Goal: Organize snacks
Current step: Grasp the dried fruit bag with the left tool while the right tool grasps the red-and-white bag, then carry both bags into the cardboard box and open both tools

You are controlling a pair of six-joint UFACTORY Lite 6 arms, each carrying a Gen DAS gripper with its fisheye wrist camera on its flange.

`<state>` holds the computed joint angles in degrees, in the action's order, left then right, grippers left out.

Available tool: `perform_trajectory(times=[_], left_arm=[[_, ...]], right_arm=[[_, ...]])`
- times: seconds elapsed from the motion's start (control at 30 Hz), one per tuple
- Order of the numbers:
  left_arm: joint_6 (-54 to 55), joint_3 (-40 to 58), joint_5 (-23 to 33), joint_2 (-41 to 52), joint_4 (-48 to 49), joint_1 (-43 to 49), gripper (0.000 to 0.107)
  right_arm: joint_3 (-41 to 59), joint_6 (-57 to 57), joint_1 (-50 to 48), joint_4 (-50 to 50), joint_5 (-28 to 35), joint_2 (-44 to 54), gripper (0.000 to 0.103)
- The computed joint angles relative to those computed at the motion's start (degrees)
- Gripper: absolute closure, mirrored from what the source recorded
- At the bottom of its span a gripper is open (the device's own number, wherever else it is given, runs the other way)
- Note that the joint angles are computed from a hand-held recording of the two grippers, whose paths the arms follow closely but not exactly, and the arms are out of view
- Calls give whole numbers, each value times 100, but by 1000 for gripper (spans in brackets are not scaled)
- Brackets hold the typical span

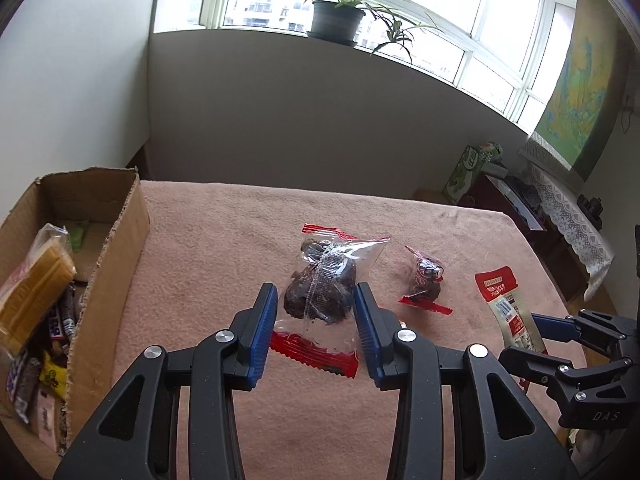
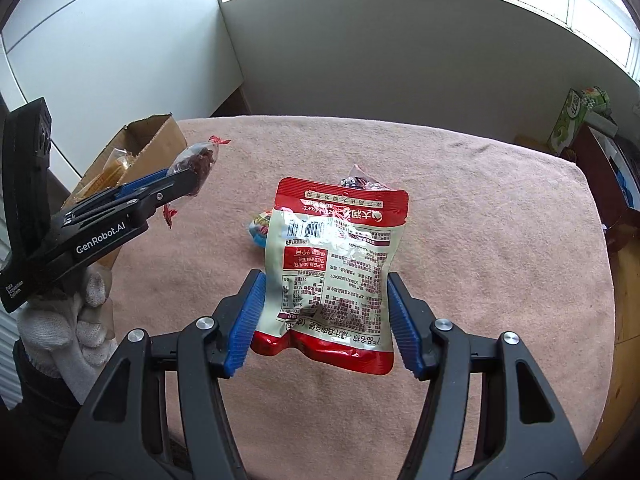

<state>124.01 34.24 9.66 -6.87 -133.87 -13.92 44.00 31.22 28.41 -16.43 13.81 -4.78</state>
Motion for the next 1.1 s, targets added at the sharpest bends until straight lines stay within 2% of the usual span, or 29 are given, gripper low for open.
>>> perform_trajectory(times=[0.2,0.4,0.57,0.73,0.83,0.97,1.1], left_arm=[[-655,-263,127,-361,897,393,69],[-558,-510,27,-813,897,509,69],[-1588,-763,213,-1210,2115,934,69],[-2888,-954,786,-1487,3618,1504,69],[-3260,-1160,902,-1950,4175,1789,69],[-3399,-1289,1458,-2236,4668,2678,69],[-3101,-1289,1918,-2203,4739,3623,69]], right_arm=[[224,878,419,-700,197,23,40],[637,1363,766,-1079,295,398,40],[976,1701,1034,-1327,373,744,40],[1319,1808,1207,-1345,433,1017,40],[1546,1854,1343,-1370,515,1144,40],[1964,1995,1551,-1506,610,1448,40],[2451,1980,1675,-1436,610,1853,40]])
